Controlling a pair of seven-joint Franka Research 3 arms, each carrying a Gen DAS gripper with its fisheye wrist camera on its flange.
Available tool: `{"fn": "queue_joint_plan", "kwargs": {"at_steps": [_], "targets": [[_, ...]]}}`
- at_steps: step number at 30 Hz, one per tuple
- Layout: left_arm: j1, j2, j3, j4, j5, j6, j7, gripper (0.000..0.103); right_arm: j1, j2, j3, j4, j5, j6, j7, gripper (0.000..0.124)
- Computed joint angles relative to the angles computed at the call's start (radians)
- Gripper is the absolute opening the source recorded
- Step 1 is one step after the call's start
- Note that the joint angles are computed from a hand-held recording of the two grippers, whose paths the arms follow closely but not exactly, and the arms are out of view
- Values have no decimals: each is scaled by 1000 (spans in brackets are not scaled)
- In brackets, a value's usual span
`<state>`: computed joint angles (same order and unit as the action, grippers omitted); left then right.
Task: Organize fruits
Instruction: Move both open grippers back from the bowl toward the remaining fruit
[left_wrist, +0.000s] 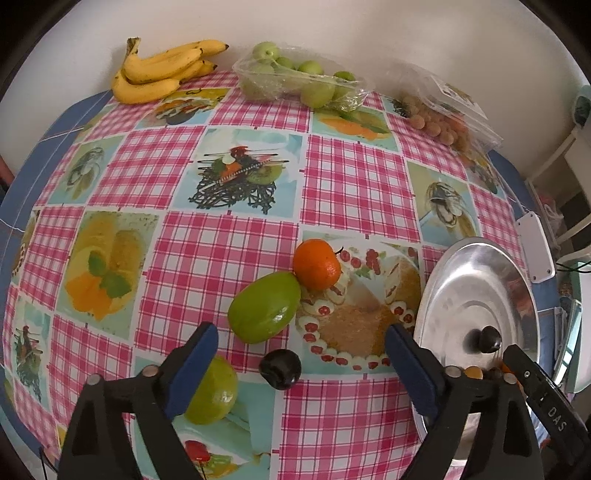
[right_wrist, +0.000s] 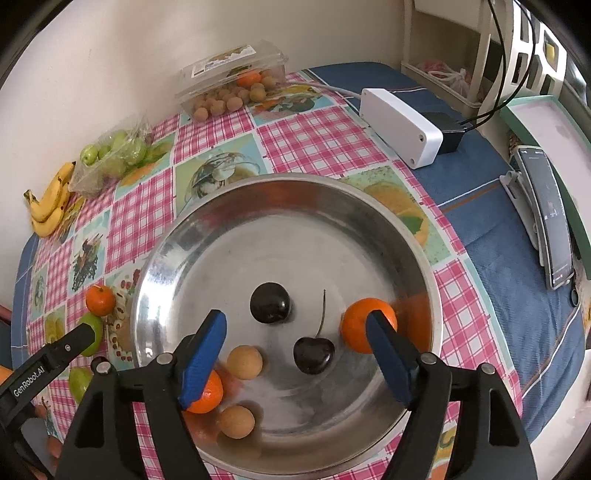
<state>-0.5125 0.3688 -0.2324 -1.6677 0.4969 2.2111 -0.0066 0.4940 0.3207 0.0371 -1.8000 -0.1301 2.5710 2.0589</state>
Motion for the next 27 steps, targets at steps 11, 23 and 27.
{"fn": "queue_joint_plan", "kwargs": {"at_steps": [11,23,27], "targets": [[-5,11,1,13,2,-25,13,103,5,12,0,11,-5,-19,-11,95],[-9,17,2,20,8,-46,16,103,4,16,3,24,-3,-45,-39,103],[-11,16,2,23,11,-50,15,103,6,8,2,19,-8,-40,-40,103]]}}
